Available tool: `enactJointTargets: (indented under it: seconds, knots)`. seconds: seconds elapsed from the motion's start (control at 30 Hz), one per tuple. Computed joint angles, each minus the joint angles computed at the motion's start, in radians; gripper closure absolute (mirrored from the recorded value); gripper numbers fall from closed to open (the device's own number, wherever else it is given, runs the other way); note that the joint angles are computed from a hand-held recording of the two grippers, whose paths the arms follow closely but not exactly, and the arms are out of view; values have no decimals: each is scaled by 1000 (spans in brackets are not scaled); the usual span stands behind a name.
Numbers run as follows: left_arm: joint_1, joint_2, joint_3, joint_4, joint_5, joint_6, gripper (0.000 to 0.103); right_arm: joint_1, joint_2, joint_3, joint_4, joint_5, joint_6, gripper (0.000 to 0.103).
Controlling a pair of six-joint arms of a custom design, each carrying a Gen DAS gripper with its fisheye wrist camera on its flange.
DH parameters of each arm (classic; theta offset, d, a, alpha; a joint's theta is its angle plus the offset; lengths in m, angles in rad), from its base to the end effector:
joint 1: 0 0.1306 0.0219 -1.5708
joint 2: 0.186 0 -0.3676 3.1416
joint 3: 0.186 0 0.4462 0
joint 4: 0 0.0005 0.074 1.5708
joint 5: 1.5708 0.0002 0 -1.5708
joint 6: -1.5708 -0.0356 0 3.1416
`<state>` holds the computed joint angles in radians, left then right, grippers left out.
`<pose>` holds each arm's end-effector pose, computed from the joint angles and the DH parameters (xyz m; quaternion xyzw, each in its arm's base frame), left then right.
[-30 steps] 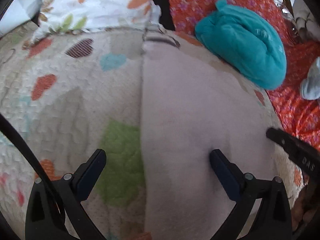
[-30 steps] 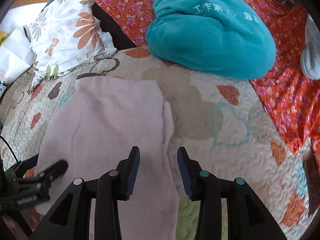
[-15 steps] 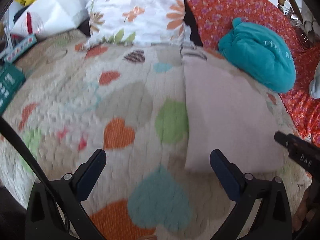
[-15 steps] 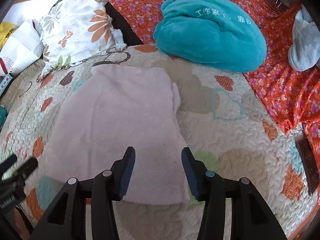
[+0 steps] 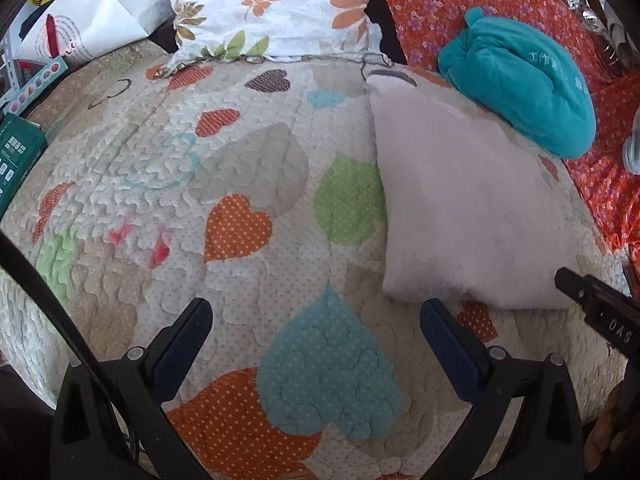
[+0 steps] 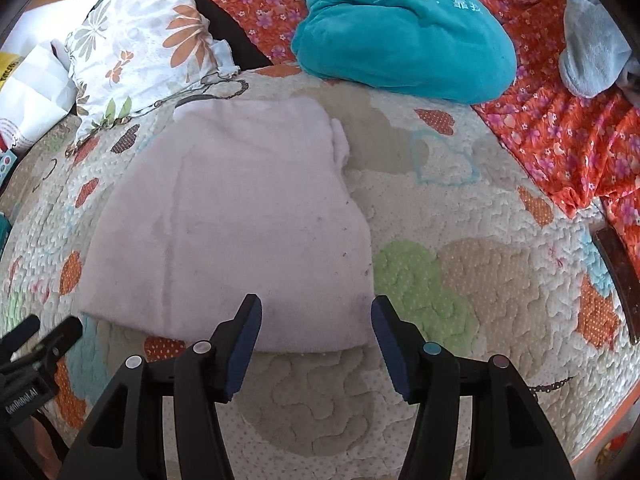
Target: Fold small clothes
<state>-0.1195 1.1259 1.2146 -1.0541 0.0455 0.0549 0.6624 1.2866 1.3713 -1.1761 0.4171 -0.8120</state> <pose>0.4311 -0.0539 0.4353 0.0376 0.9536 -0.0476 0.2950 0.3872 0.2831 0.4395 0.1200 0.9440 0.0072 0.3072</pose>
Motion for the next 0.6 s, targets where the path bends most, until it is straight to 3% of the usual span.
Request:
enactJointTargets:
  seconds: [0.4,0.6]
  knots:
    - [-7,63,17,-60,19,5,0,-19,8,3,12,-31,2,35]
    - [-23,67,5,-48,-23,-13,0,-16,28,18,-8,-20,6,35]
